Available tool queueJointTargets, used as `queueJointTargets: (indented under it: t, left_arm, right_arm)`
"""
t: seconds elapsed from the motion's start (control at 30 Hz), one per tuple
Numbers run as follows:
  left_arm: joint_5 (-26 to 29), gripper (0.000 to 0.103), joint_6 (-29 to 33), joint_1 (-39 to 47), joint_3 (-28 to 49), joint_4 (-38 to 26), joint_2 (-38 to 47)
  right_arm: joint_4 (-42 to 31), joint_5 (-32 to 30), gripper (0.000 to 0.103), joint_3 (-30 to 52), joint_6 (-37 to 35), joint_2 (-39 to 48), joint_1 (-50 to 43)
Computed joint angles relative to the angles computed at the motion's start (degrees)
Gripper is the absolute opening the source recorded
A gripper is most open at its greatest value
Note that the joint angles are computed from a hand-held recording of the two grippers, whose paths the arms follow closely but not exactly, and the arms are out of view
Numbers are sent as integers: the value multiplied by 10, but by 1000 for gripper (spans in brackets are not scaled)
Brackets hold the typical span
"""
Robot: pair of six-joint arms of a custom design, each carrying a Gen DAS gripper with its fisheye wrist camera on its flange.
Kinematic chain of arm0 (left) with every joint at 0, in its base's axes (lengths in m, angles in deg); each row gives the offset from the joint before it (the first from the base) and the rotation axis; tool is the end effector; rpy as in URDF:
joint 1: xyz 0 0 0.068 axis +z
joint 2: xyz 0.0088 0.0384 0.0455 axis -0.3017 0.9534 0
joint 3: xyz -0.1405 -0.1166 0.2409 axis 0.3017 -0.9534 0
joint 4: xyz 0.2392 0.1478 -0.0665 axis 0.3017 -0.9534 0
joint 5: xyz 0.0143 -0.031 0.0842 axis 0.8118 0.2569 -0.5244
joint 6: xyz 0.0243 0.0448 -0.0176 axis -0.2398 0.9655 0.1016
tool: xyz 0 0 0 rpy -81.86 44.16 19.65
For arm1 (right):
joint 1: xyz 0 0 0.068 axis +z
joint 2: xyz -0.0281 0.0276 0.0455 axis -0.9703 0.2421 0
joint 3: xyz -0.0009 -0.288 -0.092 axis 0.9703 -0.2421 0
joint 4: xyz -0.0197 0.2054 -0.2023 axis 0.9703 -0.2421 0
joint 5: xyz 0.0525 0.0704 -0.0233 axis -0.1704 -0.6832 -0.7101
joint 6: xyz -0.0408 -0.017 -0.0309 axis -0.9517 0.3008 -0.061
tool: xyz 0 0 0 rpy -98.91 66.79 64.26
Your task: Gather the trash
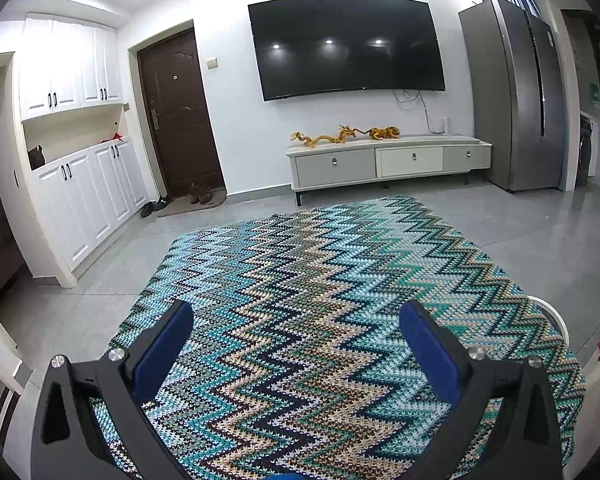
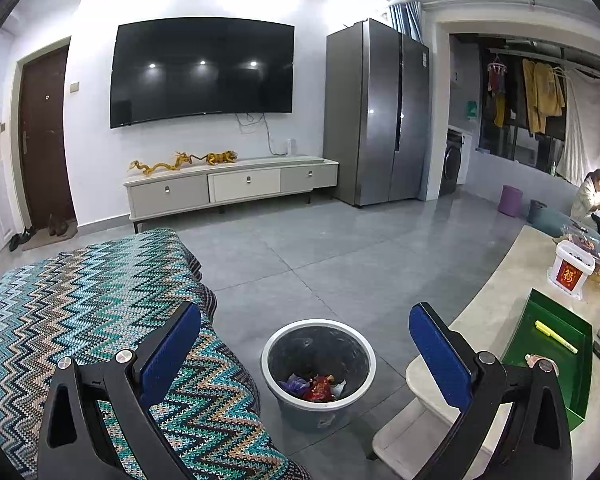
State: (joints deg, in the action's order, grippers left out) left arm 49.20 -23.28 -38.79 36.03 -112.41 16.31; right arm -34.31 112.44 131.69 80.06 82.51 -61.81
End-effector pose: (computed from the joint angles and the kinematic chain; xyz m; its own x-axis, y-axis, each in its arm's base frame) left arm 0.2775 -0.0864 0.3633 -0.4925 0.0270 -0.8699 -0.2244 0.9618 0.1570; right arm 0.2600 0.0489 0.3411 -0.4352 0.0874 -0.8961 0.2696 0.9623 -0.0371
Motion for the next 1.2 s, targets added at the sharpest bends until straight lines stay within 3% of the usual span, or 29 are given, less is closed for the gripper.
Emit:
queueJointTargets:
  t: [1.2]
  left_arm:
    - [1, 103, 16, -14, -2, 2, 0]
  right_arm:
    - [1, -8, 102, -2, -8, 3, -7]
